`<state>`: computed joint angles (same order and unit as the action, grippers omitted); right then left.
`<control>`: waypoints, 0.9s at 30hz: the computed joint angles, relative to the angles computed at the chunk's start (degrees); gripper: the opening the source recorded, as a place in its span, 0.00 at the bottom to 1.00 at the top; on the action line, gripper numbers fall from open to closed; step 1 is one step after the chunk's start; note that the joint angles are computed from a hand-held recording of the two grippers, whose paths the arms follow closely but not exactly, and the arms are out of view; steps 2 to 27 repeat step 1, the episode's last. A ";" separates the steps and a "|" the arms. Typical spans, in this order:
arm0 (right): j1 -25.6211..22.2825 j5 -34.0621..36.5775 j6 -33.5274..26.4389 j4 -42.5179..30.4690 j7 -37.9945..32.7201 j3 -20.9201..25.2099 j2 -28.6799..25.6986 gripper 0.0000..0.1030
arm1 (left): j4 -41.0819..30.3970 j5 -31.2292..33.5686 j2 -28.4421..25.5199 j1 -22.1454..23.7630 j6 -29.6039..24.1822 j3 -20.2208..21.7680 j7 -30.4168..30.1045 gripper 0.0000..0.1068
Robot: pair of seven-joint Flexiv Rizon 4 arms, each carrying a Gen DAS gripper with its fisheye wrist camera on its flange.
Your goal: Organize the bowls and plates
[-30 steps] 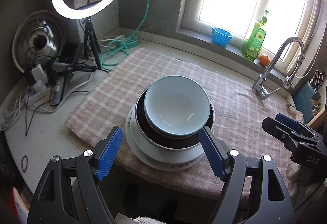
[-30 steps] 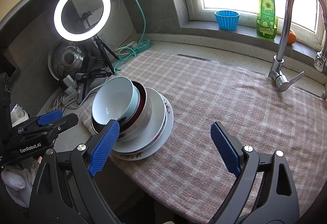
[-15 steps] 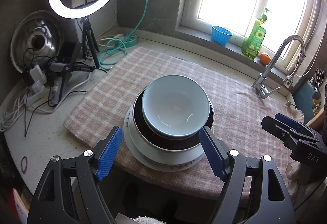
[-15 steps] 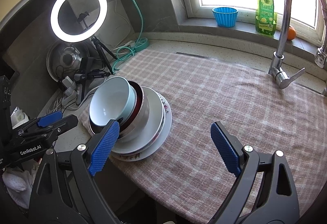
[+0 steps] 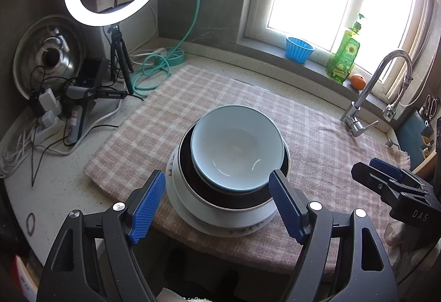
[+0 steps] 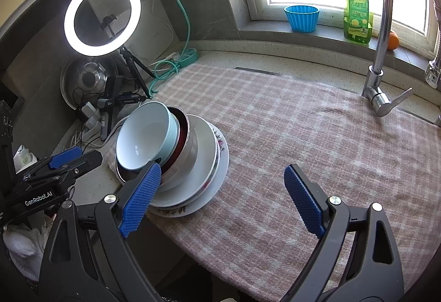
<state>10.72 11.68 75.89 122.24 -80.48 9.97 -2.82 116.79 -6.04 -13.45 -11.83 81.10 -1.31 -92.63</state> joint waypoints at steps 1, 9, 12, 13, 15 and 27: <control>-0.02 -0.21 -0.06 0.12 0.27 -0.10 -0.09 0.90 | -0.18 0.26 -0.10 -0.11 -0.11 0.22 -0.27 0.73; -0.02 -0.21 -0.06 0.12 0.27 -0.10 -0.09 0.90 | -0.18 0.26 -0.10 -0.11 -0.11 0.22 -0.27 0.73; -0.02 -0.21 -0.06 0.12 0.27 -0.10 -0.09 0.90 | -0.18 0.26 -0.10 -0.11 -0.11 0.22 -0.27 0.73; -0.02 -0.21 -0.06 0.12 0.27 -0.10 -0.09 0.90 | -0.18 0.26 -0.10 -0.11 -0.11 0.22 -0.27 0.73; -0.02 -0.21 -0.06 0.12 0.27 -0.10 -0.09 0.90 | -0.18 0.26 -0.10 -0.11 -0.11 0.22 -0.27 0.73; -0.02 -0.21 -0.06 0.12 0.27 -0.10 -0.09 0.90 | -0.18 0.26 -0.10 -0.11 -0.11 0.22 -0.27 0.73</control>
